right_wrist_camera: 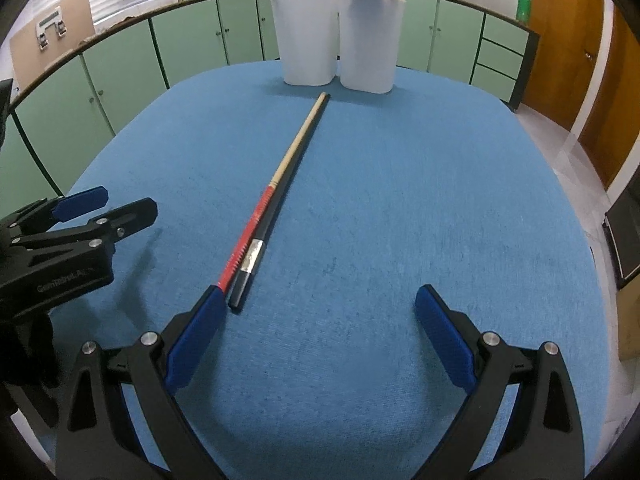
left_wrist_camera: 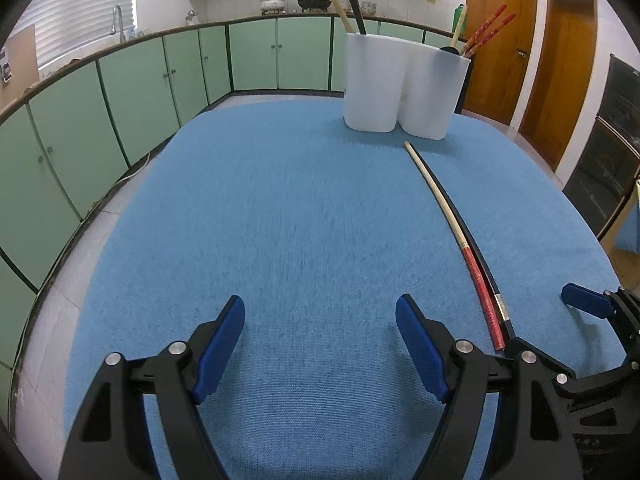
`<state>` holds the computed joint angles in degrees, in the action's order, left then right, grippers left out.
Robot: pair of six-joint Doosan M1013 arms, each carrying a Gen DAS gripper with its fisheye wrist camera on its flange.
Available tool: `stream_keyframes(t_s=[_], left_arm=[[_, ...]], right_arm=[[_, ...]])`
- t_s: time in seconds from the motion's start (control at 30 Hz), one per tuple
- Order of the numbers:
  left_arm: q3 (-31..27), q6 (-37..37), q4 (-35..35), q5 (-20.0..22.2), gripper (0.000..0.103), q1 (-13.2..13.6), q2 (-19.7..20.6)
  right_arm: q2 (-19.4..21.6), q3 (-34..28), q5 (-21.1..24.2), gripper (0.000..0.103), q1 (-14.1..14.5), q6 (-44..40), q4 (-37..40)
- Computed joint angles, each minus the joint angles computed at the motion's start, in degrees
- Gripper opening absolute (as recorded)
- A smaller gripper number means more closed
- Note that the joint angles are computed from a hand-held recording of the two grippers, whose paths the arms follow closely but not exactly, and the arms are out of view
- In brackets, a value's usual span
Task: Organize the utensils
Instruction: 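Withdraw both tools back over the last two chopsticks, then grasp the black chopstick with the right tool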
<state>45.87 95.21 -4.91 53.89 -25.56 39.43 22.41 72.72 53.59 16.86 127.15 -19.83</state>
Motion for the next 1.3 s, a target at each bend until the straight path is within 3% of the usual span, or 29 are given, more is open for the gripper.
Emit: stream_keyframes(t_s=[0.33, 0.4, 0.63, 1.1, 1.3], left_arm=[[-0.15, -0.58, 0.32, 0.13, 0.076, -0.16, 0.11], [-0.17, -0.66, 0.42, 0.17, 0.076, -0.17, 0.12], [-0.19, -0.84, 0.53, 0.05, 0.076, -0.19, 0.16], [0.0, -1.03, 1.84, 0.14, 0.076, -0.58, 0.08], [0.31, -0.98, 2.52, -0.13, 0.076, -0.86, -0.15]], right_arm=[[-0.17, 0.38, 2.14, 0.089, -0.05, 5.83, -5.11], [-0.75, 1.16, 0.76, 0.086, -0.35, 6.05, -4.53], [-1.3, 1.89, -2.37, 0.057, -0.3, 1.52, -0.22], [-0.89, 1.25, -2.6, 0.037, 0.35, 0.11, -0.43], [-1.14, 1.62, -3.83, 0.011, -0.01, -1.22, 1.4]])
